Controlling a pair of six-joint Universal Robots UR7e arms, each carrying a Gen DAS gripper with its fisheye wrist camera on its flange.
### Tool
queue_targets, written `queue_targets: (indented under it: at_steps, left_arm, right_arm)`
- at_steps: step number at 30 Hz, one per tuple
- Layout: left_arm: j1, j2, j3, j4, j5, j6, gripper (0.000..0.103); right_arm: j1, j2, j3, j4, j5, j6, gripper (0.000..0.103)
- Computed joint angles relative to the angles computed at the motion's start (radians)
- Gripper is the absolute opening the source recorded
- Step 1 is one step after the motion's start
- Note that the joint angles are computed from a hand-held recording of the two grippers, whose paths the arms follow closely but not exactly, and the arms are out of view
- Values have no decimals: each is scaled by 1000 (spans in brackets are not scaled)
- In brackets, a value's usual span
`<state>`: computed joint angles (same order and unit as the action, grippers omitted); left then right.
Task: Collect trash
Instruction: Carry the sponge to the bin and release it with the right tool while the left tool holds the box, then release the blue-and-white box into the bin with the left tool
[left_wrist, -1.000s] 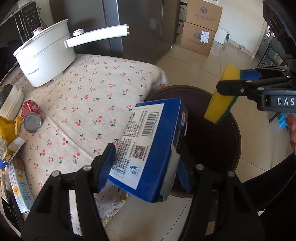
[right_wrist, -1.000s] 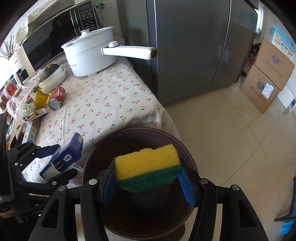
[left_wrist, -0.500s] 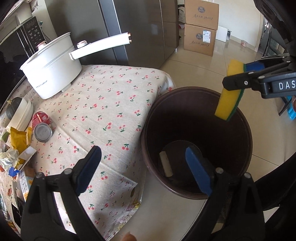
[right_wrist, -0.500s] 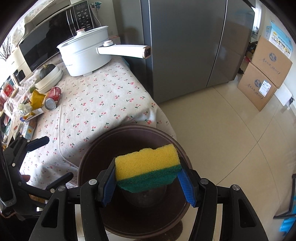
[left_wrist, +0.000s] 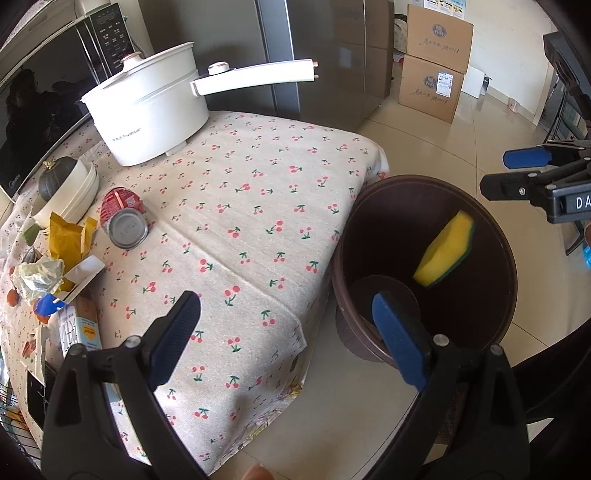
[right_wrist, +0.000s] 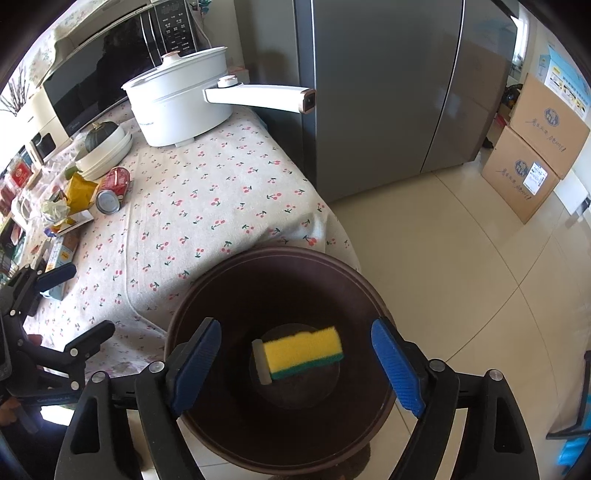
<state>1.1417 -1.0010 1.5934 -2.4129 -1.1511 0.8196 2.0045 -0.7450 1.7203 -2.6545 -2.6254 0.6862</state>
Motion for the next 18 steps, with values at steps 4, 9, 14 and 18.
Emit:
queue_targets:
  at_steps: [4, 9, 14, 18]
  left_arm:
    - [8, -5, -15, 6, 7, -9, 94]
    - [22, -7, -42, 20, 24, -16, 94]
    - [39, -9, -79, 40, 43, -34, 94]
    - [57, -9, -124, 61, 60, -62, 94]
  right_arm:
    - [-1, 12, -19, 5, 7, -10, 85]
    - [1, 35, -54, 8, 10, -31, 86]
    - [2, 62, -96, 15, 15, -54, 86]
    - [4, 87, -133, 22, 20, -76, 87]
